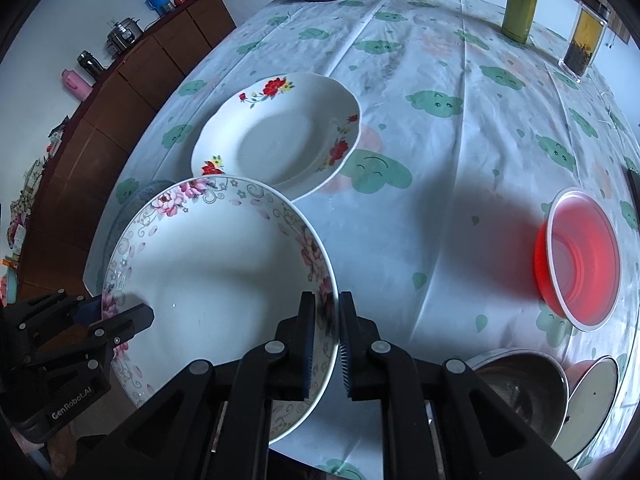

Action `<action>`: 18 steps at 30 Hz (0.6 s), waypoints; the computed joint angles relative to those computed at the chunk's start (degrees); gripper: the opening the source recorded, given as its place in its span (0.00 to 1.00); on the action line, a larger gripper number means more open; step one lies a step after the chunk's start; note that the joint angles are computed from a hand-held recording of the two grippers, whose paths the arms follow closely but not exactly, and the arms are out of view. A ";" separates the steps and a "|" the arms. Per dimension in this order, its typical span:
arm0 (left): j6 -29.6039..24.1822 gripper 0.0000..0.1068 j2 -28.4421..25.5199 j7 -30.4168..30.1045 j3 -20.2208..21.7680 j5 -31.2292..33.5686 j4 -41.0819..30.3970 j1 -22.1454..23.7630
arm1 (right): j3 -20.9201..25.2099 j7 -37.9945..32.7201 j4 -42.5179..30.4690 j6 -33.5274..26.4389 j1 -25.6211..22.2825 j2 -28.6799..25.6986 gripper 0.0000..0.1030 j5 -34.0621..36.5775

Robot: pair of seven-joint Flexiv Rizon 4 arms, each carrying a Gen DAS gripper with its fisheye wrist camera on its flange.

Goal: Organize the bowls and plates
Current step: 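Lift the pink-floral plate off the table with both grippers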

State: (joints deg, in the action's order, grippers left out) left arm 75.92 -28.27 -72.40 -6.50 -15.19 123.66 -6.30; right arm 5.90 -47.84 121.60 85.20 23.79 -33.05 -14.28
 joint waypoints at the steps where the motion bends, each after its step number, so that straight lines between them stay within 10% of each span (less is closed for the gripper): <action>1: 0.01 0.24 0.00 0.04 0.08 -0.01 -0.10 0.17 | 0.08 0.00 -0.24 -0.05 0.06 -0.12 0.12 0.00; 18: -0.98 0.24 -0.20 0.13 1.30 0.45 -0.72 1.56 | 0.80 -0.14 -3.21 -1.40 1.25 -1.66 0.12 -0.06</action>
